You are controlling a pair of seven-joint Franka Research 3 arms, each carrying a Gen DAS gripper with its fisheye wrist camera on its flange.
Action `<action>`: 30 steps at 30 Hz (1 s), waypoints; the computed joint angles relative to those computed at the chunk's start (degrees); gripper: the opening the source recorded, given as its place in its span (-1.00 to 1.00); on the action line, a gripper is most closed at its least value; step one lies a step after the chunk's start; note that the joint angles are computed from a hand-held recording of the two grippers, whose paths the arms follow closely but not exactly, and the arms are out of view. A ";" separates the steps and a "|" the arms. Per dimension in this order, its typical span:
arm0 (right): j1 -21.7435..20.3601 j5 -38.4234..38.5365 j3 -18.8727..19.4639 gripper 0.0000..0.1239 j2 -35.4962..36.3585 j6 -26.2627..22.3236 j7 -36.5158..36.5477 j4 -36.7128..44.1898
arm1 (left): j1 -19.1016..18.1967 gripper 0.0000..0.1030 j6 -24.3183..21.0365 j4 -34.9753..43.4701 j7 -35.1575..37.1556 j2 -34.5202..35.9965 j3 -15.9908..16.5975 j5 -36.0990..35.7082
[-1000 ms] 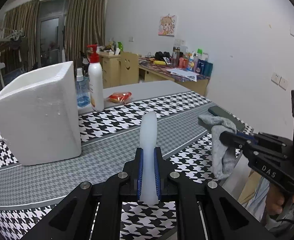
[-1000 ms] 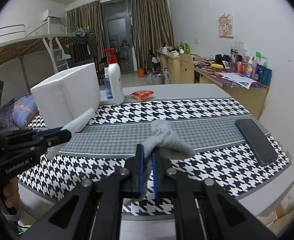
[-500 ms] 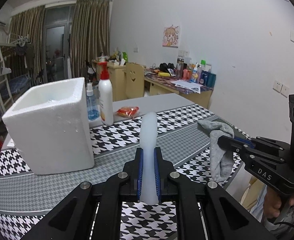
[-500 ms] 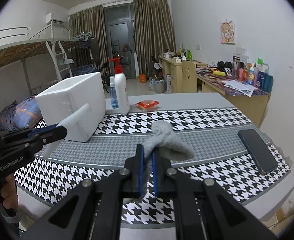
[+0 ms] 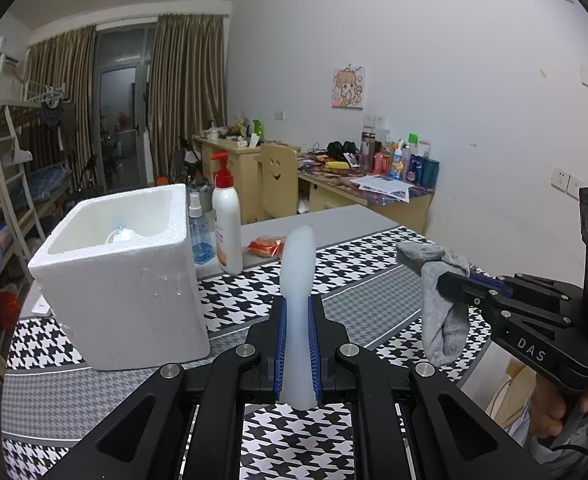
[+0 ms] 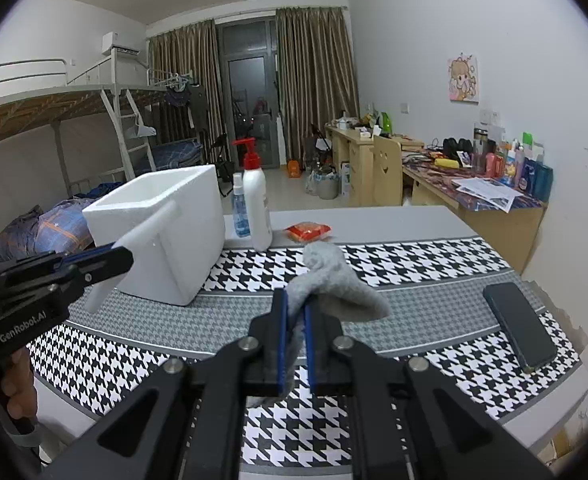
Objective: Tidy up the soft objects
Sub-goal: 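Carry the strip and sock with both tools over the white foam box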
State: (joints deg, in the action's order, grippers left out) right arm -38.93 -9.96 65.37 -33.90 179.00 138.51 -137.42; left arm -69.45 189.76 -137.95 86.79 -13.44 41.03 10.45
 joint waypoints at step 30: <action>-3.93 1.59 2.61 -0.83 -1.10 1.64 -3.84 3.89 | 19.27 -0.78 1.49 2.43 -8.38 0.80 -15.22 8.47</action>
